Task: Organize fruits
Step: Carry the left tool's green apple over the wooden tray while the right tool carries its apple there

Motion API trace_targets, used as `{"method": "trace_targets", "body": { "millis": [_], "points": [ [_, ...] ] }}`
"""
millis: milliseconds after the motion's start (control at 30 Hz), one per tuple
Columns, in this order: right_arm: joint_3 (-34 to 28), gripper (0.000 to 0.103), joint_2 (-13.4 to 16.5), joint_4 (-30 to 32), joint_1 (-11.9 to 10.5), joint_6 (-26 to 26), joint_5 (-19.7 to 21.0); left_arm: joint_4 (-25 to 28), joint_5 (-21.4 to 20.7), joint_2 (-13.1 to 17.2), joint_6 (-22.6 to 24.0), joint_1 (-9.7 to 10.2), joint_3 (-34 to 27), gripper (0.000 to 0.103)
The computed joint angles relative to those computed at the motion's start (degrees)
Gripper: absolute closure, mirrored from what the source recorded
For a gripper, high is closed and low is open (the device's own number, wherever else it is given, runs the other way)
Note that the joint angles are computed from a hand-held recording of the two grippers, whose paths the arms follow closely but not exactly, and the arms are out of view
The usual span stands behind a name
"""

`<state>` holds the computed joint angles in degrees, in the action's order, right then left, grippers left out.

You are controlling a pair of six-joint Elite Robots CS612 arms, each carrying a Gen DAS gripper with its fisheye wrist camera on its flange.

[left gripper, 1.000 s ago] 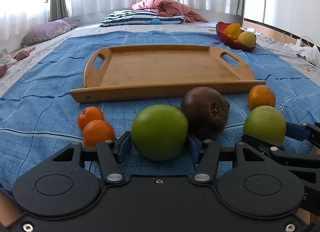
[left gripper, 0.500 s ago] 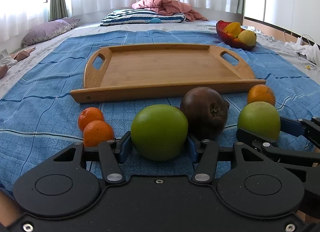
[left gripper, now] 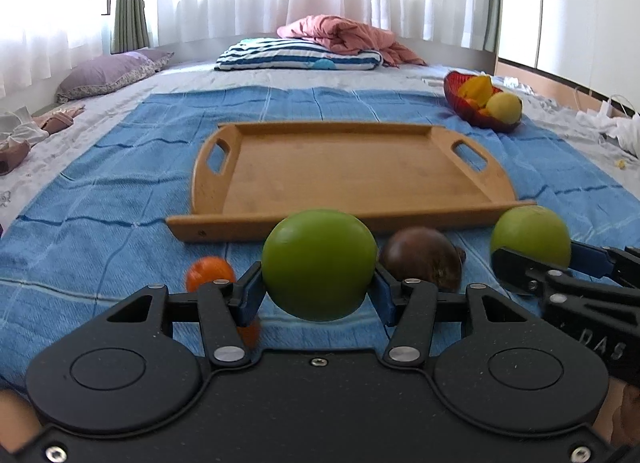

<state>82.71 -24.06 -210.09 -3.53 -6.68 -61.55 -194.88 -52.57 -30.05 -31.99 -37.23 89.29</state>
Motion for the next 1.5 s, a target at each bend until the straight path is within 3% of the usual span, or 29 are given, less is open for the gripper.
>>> {"method": "trace_targets", "body": {
  "millis": [400,833,1067,1200,1500],
  "points": [
    [-6.8,0.041,-0.4,8.9,-0.9,6.1,1.2,1.0,-1.9,-1.5,1.3,3.06,-2.7,0.051],
    [-24.1,0.041,2.6,34.0,0.5,4.1,1.5,10.6,-9.9,-0.8,-0.1,7.87,-11.7,0.051],
    [-35.8,0.041,6.9,46.0,2.3,1.4,-2.1,20.9,-15.9,2.7,0.5,10.65,-21.3,0.051],
    [-43.4,0.041,10.3,52.8,3.2,1.2,-5.2,27.8,-18.7,5.0,-1.6,12.11,-27.0,0.051],
    [-61.2,0.041,19.4,63.9,4.3,3.2,-9.7,37.9,-20.1,10.2,-1.3,13.76,-37.8,0.051]
  ]
}}
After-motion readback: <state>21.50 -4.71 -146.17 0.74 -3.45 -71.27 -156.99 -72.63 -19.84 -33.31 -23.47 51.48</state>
